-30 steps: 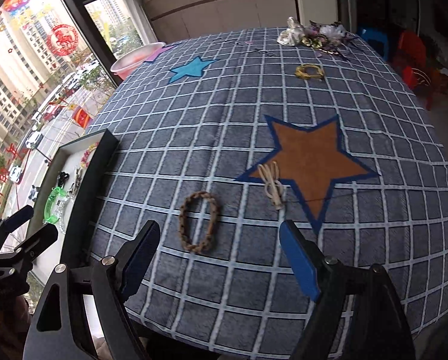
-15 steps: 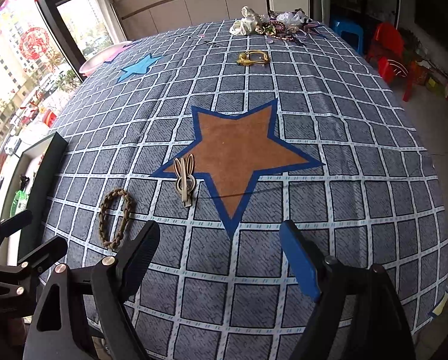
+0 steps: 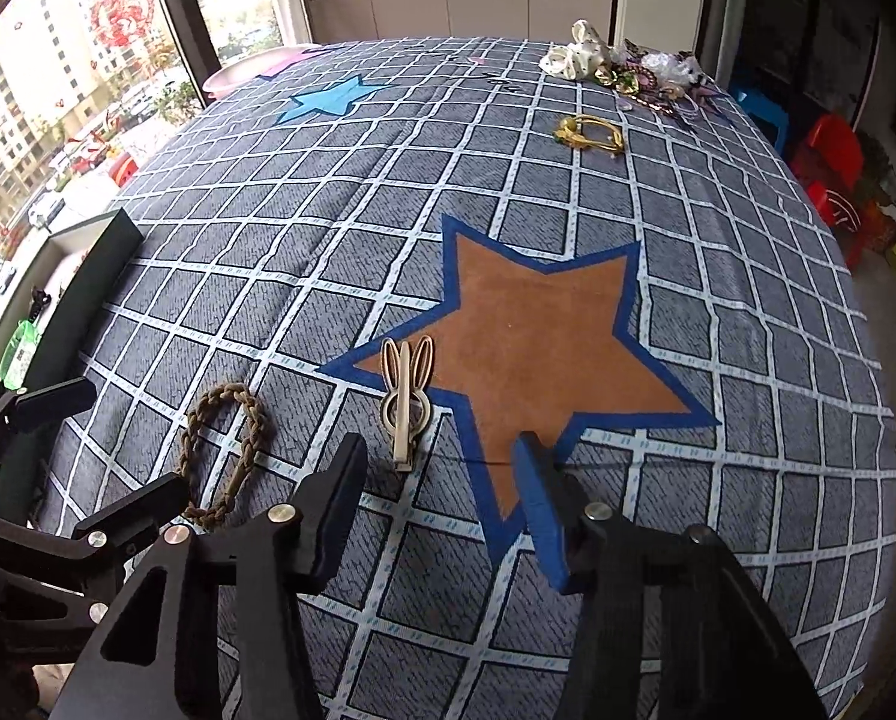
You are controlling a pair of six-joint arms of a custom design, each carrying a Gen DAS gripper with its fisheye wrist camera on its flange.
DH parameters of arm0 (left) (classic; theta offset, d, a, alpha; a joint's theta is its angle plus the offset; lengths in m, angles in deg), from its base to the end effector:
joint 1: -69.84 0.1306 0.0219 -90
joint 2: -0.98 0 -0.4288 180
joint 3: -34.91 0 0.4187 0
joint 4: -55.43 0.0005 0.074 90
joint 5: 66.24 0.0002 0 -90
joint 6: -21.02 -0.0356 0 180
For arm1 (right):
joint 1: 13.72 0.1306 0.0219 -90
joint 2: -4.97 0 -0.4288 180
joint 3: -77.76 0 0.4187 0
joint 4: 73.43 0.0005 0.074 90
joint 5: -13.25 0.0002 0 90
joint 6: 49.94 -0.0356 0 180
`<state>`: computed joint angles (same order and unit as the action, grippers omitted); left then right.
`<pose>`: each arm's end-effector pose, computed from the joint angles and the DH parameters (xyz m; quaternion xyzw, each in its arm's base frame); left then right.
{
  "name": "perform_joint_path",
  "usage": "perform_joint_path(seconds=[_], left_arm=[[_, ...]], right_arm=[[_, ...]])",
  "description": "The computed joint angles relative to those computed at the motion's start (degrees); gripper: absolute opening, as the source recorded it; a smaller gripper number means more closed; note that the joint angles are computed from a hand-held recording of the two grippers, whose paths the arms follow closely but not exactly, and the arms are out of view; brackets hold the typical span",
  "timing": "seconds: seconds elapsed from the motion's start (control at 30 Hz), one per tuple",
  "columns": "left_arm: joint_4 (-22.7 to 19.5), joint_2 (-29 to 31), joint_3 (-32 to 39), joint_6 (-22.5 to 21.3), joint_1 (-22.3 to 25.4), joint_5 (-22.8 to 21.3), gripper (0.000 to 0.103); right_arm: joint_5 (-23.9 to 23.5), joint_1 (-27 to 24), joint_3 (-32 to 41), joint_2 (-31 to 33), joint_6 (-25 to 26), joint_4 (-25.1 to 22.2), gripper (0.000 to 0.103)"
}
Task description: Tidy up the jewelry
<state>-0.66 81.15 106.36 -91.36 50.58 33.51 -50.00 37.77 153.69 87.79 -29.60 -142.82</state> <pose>0.3838 -0.1410 0.3908 0.3629 0.9023 -0.0770 0.2194 0.2675 0.3097 0.4030 0.1798 0.9494 -0.0116 0.2571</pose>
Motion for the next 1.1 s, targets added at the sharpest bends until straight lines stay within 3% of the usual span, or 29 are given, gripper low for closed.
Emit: perform_joint_path(seconds=[0.1,0.2,0.27,0.33,0.4,0.47,0.53,0.6,1.1], left_arm=[[0.1,0.3,0.0,-0.1,-0.4,-0.1,0.100],[-0.1,0.9,0.2,-0.5,-1.2,-0.3,0.089],[-0.1,1.0,0.3,-0.5,-1.7,0.1,0.088],[-0.5,1.1,0.5,-1.1,-2.0,0.9,0.078],[-0.9,1.0,0.6,-1.6,-2.5,1.4,0.071],[-1.4,1.0,0.8,-2.2,-2.7,2.5,0.061],[-1.5,0.6,0.7,-3.3,-2.9,3.6,0.029],[-2.0,0.6,0.8,-4.1,-3.0,4.3,0.016],[-5.1,-1.6,2.2,-4.8,2.8,10.1,0.016]], right_arm=[[0.3,-0.4,1.0,1.2,2.5,-1.0,0.048],[0.8,-0.5,1.5,1.8,4.0,-1.8,0.046],[0.8,-0.5,1.5,1.8,4.2,-1.8,0.045],[0.7,-0.6,1.5,1.5,4.2,-1.9,0.037],[0.5,-0.6,1.4,1.3,4.3,-1.9,0.022],[0.7,-0.5,1.3,1.3,4.1,-2.1,0.010],[1.0,-0.2,1.3,1.2,3.5,-2.1,0.009],[1.1,0.0,1.0,1.0,2.6,-2.0,0.009],[3.5,4.2,-2.7,-5.6,-9.6,0.1,0.009]])
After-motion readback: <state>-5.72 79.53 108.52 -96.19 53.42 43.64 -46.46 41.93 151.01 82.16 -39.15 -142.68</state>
